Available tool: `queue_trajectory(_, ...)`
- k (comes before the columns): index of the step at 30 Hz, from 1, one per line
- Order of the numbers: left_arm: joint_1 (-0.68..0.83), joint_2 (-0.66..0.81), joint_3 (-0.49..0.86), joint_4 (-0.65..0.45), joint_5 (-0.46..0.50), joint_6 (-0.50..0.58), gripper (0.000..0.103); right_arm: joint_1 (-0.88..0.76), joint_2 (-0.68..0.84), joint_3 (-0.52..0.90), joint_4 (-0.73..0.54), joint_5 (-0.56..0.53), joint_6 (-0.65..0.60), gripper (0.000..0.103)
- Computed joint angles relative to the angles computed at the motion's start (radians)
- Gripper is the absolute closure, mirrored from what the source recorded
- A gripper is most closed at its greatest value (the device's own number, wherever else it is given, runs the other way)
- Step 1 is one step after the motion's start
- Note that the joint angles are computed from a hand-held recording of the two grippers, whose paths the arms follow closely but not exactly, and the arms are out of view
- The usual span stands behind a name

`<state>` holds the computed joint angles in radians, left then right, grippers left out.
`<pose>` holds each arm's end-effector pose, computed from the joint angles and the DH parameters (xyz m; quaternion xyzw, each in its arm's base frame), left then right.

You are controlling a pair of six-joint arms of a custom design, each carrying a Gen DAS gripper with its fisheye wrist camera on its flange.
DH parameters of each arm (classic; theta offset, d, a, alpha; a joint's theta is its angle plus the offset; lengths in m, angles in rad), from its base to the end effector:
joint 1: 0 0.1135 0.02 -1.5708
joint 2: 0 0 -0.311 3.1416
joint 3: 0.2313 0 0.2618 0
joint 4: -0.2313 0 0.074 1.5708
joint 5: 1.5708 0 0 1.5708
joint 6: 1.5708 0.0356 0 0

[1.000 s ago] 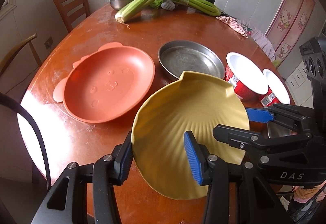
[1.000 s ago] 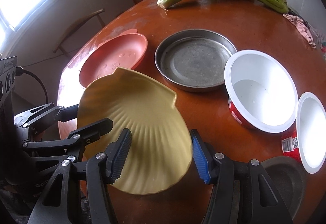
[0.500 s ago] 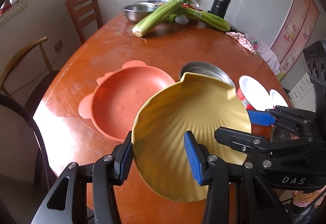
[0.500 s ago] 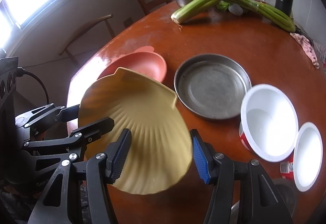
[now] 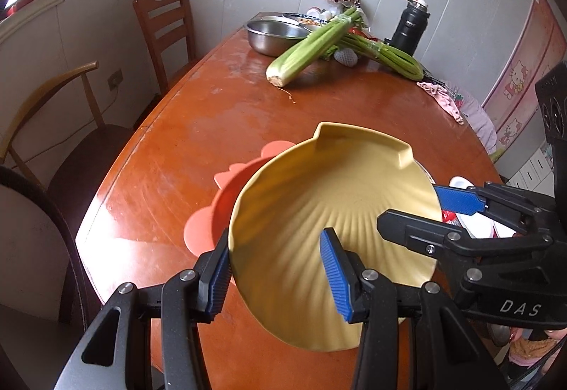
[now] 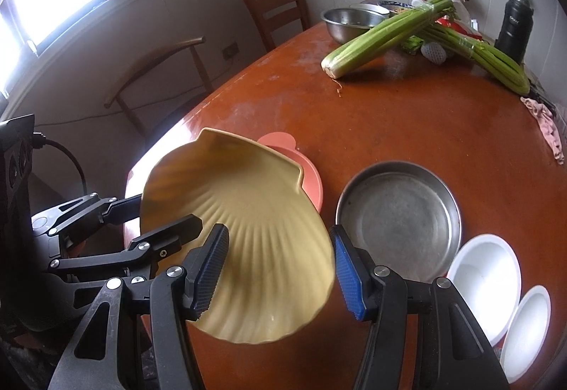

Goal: Organize plates and bowls
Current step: 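Lift the yellow plate and carry it over the orange plate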

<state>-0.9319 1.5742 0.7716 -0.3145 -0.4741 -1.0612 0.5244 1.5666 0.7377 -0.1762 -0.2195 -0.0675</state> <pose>0.1845 -0.2212 0.1880 -0.1139 0.9417 -0.0593 0.3109 0.2501 0.1536 0.1854 -0.3076 0.9041 0.1653 0.2464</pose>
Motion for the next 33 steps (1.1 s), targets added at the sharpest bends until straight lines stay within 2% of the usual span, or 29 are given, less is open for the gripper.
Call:
queue_trajectory(15, 0.147, -0.025, -0.101, 0.153, 0.093, 0.092, 0.056, 0.039, 0.129, 0.110, 0.019, 0.020, 0.075, 0.042)
queue_trajectory(24, 0.216, 0.023, -0.134, 0.237, 0.150, 0.125, 0.056, 0.051, 0.218, 0.163, 0.026, 0.024, 0.078, 0.042)
queue_trajectory(33, 0.236, 0.062, -0.131, 0.256, 0.151, 0.141, 0.057, 0.052, 0.272, 0.188, 0.032, 0.022, 0.082, 0.043)
